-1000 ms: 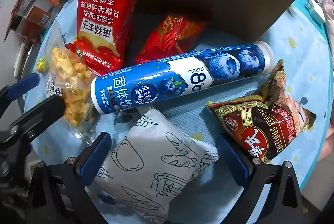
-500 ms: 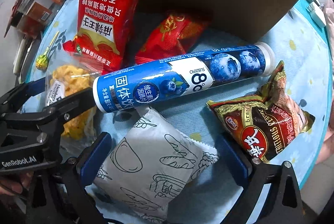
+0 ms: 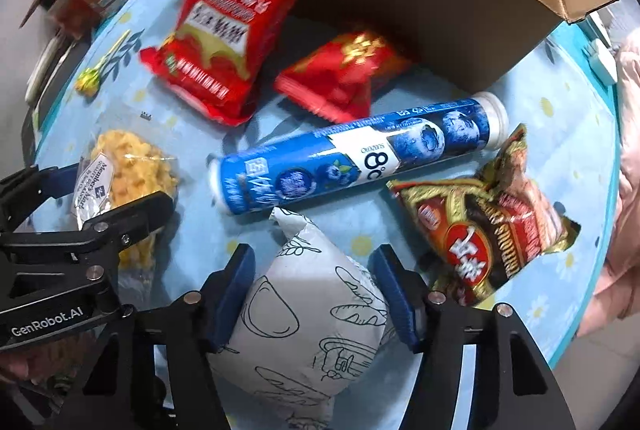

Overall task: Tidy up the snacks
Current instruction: 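Grasp the waffle bag with left tool while right tool grasps the white bread bag, then lift both bags and carry them toward the open cardboard box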

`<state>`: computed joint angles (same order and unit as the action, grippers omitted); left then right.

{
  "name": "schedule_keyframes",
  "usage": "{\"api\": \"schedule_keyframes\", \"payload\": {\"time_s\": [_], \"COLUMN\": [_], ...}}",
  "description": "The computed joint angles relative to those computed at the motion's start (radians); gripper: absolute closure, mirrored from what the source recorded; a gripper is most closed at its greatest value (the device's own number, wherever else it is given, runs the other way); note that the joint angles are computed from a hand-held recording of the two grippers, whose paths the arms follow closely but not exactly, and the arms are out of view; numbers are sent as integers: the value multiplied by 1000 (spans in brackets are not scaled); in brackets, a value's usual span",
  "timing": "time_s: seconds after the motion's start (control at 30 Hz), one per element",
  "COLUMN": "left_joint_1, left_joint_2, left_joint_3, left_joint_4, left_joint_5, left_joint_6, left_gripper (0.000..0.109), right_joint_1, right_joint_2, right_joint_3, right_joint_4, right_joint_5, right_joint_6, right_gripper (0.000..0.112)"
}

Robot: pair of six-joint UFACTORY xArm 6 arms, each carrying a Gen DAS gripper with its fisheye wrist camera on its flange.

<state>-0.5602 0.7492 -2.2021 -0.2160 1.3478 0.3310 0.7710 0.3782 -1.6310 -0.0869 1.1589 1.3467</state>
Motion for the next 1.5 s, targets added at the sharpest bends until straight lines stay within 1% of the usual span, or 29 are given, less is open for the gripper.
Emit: {"api": "schedule_keyframes", "payload": {"time_s": [0.07,0.13,0.2,0.27,0.33,0.37,0.47,0.53,0.63,0.7,0.73,0.77,0.8,0.83,0.9,0.93,0.97,1.0,1.1,1.17,1.2,1.33,1.43,1.5], "left_joint_1": [11,18,24,31,16,16,-5,-4,-9,-21,-25,-33,-36,-39,-45,-47,-51,-52,-70,-71,-63,-50,-49,-37], "left_joint_2": [-71,-116,-190,-236,-317,-338,-345,-337,-380,-390,-400,-401,-404,-414,-434,-449,-459,-459,-444,-439,-427,-410,-424,-432], "left_joint_3": [114,181,293,357,485,515,542,543,620,638,656,660,668,687,729,753,772,775,764,757,733,690,695,685], "left_joint_4": [-5,-9,-6,-5,-4,-2,42,77,82,105,115,120,125,129,154,159,160,158,154,148,139,96,89,81], "left_joint_5": [-28,-41,-78,-96,-155,-171,-183,-167,-219,-230,-241,-248,-257,-273,-316,-335,-351,-354,-350,-342,-325,-277,-275,-260], "left_joint_6": [3,5,16,26,22,28,7,-11,-17,-31,-37,-48,-53,-57,-67,-68,-73,-75,-86,-83,-75,-72,-74,-67], "left_gripper": [30,30,30,30,30,30,30,30,30,29,29,29,29,29,29,29,29,29,31,32,32,33,34,34], "right_joint_1": [12,22,32,43,55,59,78,96,113,121,120,124,124,127,132,133,134,136,122,120,120,109,105,102], "right_joint_2": [14,26,40,53,64,66,78,94,120,145,134,142,136,116,130,123,119,108,97,92,90,69,68,65], "right_joint_3": [-21,-39,-60,-80,-98,-100,-114,-136,-170,-208,-185,-197,-186,-144,-158,-137,-128,-107,-86,-79,-74,-43,-48,-50], "right_joint_4": [5,9,12,14,15,16,14,2,4,2,1,-2,-4,-7,-12,-14,-17,-21,-26,-28,-23,2,8,11], "right_joint_5": [4,6,10,17,22,22,26,45,77,112,109,116,114,99,95,78,70,54,40,35,23,-40,-56,-63], "right_joint_6": [-18,-30,-43,-47,-51,-54,-52,-36,-24,-29,-33,-33,-37,-34,-30,-31,-33,-34,-49,-56,-57,-64,-80,-85], "right_gripper": [51,51,51,51,51,51,51,51,48,44,44,44,44,44,43,43,45,51,56,59,61,64,65,65]}}
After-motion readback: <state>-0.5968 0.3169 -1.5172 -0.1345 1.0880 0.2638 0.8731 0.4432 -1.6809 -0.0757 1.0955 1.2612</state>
